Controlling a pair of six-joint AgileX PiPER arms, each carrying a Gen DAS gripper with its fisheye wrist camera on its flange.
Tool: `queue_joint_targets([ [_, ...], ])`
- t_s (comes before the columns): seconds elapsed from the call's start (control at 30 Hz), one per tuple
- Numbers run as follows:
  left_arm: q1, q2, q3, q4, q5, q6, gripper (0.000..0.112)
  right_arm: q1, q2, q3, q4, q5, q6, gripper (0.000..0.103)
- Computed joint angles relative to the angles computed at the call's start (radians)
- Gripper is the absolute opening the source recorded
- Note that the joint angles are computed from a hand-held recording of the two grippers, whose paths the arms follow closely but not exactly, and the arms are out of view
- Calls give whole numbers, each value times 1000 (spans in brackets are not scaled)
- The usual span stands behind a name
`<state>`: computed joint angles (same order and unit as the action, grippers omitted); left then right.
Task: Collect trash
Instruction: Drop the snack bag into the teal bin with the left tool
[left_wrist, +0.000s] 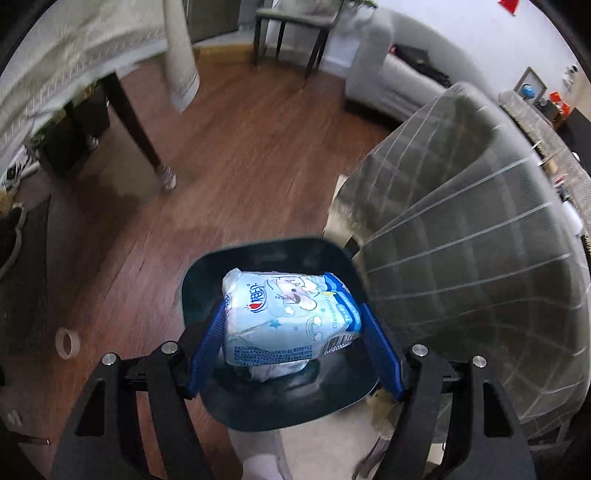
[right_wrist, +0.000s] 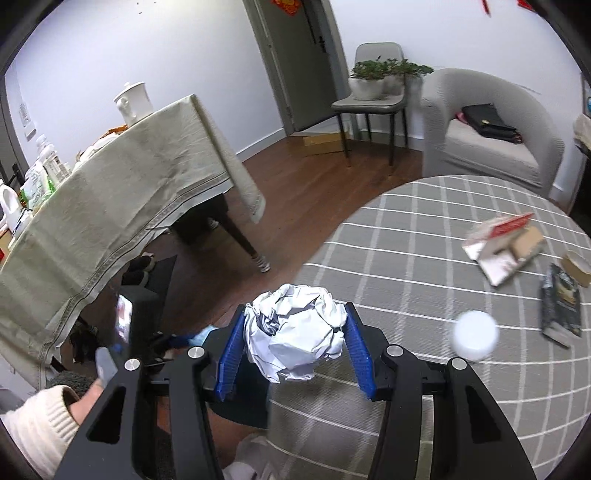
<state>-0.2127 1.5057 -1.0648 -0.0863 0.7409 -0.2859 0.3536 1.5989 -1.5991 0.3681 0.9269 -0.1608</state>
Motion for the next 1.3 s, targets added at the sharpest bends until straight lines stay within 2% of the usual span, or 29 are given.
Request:
queue_joint_targets([
  [0.2, 41, 66, 56, -46, -13, 96, 74, 73, 65, -64, -21, 10, 47, 52],
  [0.37, 77, 125, 99, -142, -32, 205, 74, 130, 119, -113, -48, 22, 93, 52],
  [0.57, 85, 172, 106, -147, -43, 233, 77, 192, 178, -172, -88, 46, 127, 52],
  [0.67, 100, 135, 121, -167, -56, 275, 83, 224, 222, -211, -109, 65, 148, 52],
  [0.83, 152, 61, 132, -192, -31, 310, 83, 264, 276, -260, -138, 86, 171, 52],
  [0.93, 175, 4, 134, -164, -9, 304, 77, 279, 298, -278, -147, 93, 181, 52],
  [1.1, 260, -86, 127, -199, 38, 367, 64, 297, 333, -292, -158, 103, 194, 52],
  [1.3, 378, -215, 102, -241, 71, 411, 56, 311, 381, -289, -160, 110, 210, 52],
])
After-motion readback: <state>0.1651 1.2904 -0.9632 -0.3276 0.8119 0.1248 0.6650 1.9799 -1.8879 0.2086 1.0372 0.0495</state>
